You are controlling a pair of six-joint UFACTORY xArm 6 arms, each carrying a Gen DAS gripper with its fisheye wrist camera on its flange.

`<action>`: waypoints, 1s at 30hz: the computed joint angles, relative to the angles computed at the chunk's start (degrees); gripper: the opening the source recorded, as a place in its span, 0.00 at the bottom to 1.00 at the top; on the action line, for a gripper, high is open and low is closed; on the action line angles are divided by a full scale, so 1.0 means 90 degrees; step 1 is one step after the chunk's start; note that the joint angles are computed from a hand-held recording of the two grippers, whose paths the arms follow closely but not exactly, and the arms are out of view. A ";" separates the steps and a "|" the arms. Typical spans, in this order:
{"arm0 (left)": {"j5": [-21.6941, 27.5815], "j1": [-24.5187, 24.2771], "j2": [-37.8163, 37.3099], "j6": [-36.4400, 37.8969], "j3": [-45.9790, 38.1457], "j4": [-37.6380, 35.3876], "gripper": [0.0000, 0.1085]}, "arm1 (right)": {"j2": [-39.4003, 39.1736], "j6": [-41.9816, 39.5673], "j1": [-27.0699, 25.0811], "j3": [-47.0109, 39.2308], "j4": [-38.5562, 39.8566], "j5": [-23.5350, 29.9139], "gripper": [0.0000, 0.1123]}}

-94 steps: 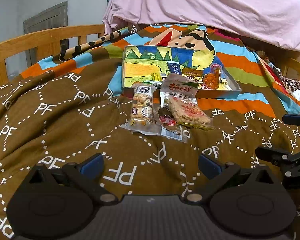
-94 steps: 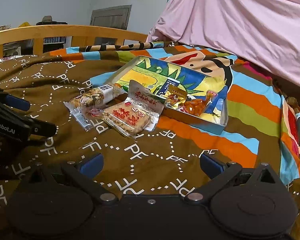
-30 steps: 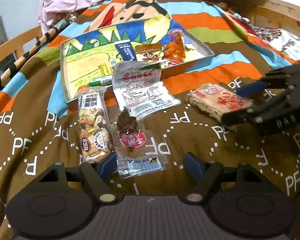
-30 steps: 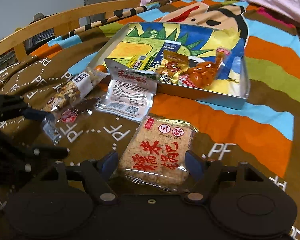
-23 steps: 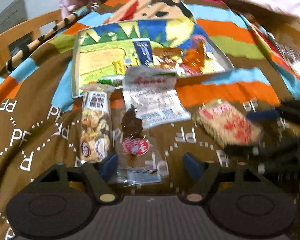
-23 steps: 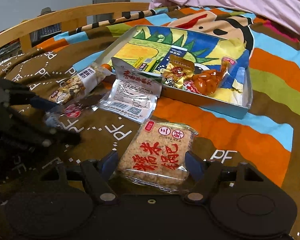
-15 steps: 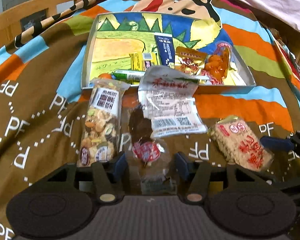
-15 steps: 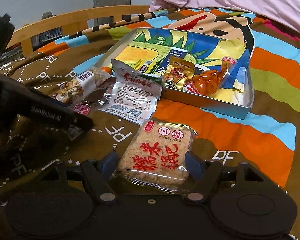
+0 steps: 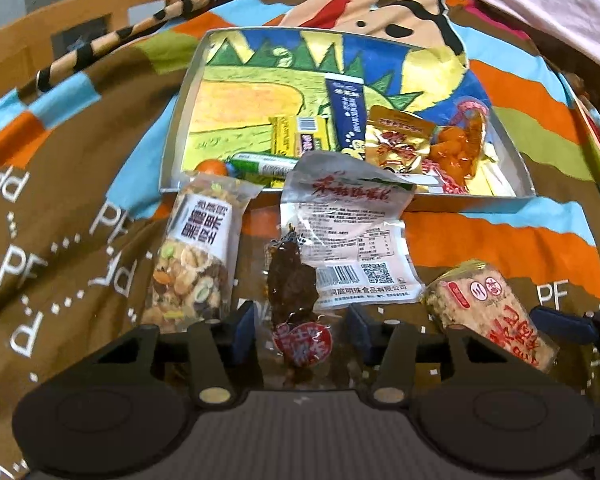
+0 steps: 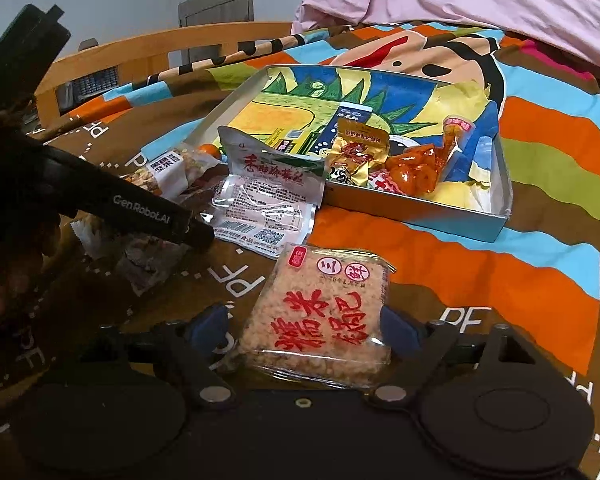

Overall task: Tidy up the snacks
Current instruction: 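Grasp the dark jerky packet with the left tool while the right tool holds the rice cracker packet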

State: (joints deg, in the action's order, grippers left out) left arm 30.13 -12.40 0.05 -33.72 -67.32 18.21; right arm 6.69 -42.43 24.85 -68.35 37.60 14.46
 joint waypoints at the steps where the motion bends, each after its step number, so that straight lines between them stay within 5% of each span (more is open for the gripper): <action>1: -0.0023 -0.0004 -0.0020 -0.0062 0.0034 0.0047 0.49 | 0.0025 -0.0008 0.0019 -0.0001 0.0005 -0.0065 0.78; 20: -0.0249 -0.0254 -0.1032 -0.0132 0.1057 -0.0126 0.48 | 0.0001 0.1535 0.0073 0.0286 -0.1841 -0.0445 0.68; 30: -0.0350 -0.0360 -0.1890 0.0858 0.1848 -0.1445 0.46 | -0.0780 0.2592 0.0160 0.1166 -0.3537 -0.0640 0.66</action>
